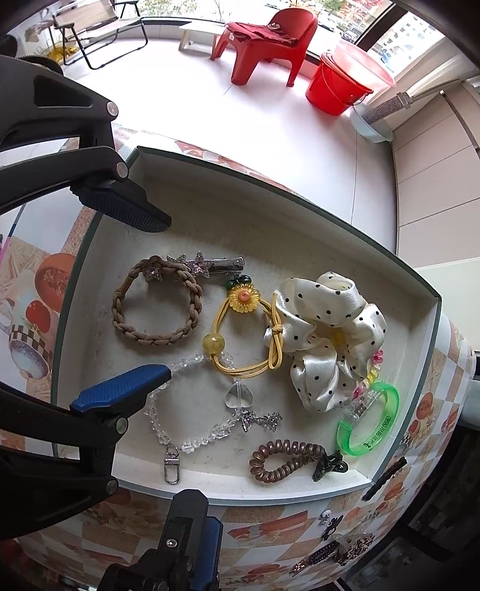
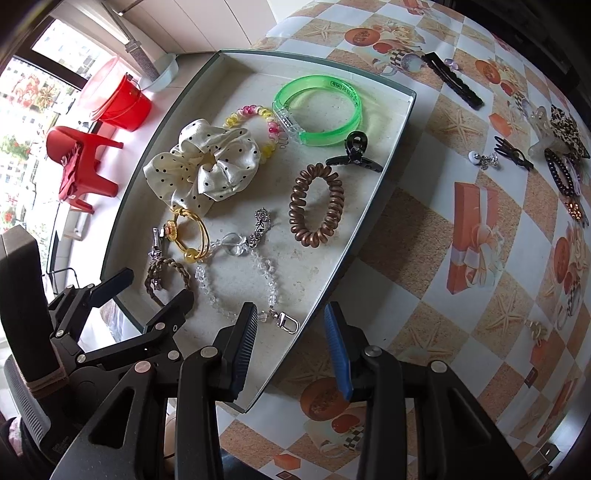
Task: Organize jewelry
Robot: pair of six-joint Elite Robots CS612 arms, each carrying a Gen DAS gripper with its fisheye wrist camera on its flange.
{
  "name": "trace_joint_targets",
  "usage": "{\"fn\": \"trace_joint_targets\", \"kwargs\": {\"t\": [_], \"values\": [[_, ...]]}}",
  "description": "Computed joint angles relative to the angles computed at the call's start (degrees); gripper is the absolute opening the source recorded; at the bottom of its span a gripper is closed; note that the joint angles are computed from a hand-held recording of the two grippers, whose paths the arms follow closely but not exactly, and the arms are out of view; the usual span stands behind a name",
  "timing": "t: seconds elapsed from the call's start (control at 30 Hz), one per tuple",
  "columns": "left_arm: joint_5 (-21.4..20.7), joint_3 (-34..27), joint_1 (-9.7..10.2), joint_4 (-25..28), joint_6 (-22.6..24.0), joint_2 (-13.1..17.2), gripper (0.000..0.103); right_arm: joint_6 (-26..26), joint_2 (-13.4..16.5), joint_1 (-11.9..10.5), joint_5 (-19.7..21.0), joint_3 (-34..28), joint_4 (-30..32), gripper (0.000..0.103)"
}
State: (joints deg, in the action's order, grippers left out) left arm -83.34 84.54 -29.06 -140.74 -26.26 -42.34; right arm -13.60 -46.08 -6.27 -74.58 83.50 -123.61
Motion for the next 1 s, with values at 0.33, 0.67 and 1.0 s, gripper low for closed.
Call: {"fn": "trace_joint_targets", "kwargs": {"t": [0.33,0.67,1.0], "values": [[0.5,1.0,0.18,-0.8,-0.8,-0.5,0.101,0.3,0.1,0.7,-0.1,-0.2,-0.6,0.041],[1.2,2.2,-0.06,-1.0,-1.1,-1.4,0.102,1.2,0.0,0.9,-1.1,0.0,-1.3,0.041],[1.6,2.5,0.07,-0.1,-1.0,-2.0,0.103,1.5,0.0,1.0,-1.6,-0.2,-1.6,0.051]]}}
